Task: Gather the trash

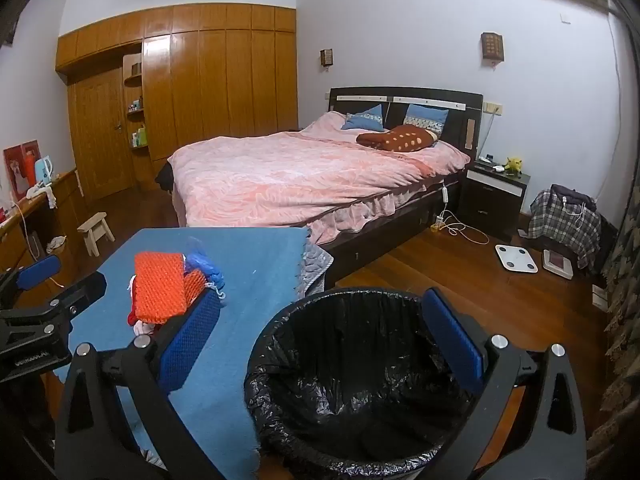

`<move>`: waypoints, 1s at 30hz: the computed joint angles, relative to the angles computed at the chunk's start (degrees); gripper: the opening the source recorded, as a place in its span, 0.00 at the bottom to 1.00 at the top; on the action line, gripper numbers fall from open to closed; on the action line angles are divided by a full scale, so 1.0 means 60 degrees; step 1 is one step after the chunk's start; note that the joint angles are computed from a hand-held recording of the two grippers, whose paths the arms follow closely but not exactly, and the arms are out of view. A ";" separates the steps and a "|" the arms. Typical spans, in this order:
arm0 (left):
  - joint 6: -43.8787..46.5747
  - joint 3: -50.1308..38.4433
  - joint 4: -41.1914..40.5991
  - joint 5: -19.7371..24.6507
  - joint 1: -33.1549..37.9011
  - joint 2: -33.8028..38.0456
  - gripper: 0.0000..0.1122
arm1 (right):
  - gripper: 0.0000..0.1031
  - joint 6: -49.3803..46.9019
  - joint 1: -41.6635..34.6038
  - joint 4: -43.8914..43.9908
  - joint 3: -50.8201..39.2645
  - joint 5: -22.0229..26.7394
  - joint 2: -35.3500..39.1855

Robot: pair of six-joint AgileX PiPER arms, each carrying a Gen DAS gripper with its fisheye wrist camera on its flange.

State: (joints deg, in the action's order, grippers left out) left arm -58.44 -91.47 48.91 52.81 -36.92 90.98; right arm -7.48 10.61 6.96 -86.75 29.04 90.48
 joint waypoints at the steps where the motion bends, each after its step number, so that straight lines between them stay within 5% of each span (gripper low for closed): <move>1: 0.0068 -0.0041 -0.0078 0.0027 0.0014 0.0015 0.86 | 0.95 -0.0002 -0.0006 0.0007 -0.0013 0.0021 0.0006; 30: 0.0090 -0.0034 -0.0123 0.0036 0.0034 -0.0023 0.86 | 0.95 -0.0230 -0.0152 0.0250 -0.0063 0.0112 -0.0018</move>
